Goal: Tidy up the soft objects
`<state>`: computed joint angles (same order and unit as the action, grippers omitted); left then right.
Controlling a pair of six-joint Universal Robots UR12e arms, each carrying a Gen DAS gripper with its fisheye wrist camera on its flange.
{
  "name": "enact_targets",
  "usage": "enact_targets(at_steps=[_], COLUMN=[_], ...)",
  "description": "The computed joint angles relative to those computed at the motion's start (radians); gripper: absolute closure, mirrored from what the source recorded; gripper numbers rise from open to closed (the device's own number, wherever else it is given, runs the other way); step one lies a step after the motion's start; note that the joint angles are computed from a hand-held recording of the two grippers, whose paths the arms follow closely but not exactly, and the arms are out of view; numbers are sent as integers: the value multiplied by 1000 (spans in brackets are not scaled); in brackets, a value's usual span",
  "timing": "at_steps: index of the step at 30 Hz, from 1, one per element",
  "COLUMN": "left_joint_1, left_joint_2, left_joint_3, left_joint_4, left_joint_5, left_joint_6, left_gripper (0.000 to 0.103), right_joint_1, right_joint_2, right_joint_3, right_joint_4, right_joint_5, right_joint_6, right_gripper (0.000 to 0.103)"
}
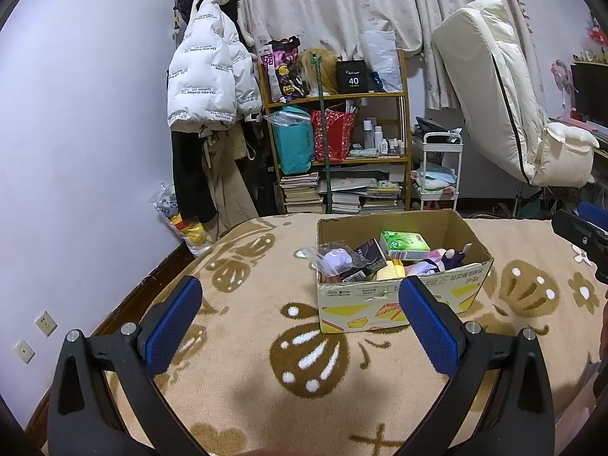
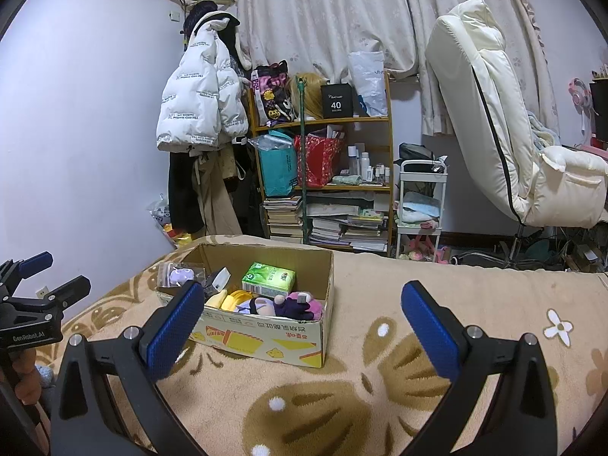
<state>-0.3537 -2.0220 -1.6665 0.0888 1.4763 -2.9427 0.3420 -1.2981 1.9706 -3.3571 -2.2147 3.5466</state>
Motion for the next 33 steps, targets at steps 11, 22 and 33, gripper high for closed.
enact_targets(at_steps=[11, 22, 33], left_joint_1=[1, -1, -3], left_joint_2=[-1, 5, 4], left_joint_3=[1, -2, 0], left_joint_4=[7, -3, -2], left_joint_5=[-5, 0, 5], left_joint_6=[3, 4, -3], left_gripper=[1, 1, 1], right_joint_1=[-1, -4, -6], right_joint_2=[-2, -5, -8], right_joint_3=[0, 0, 5], right_joint_4=[3, 4, 5], right_joint_5=[2, 5, 6], right_joint_6=[0, -2, -1], right_gripper=[0, 0, 0])
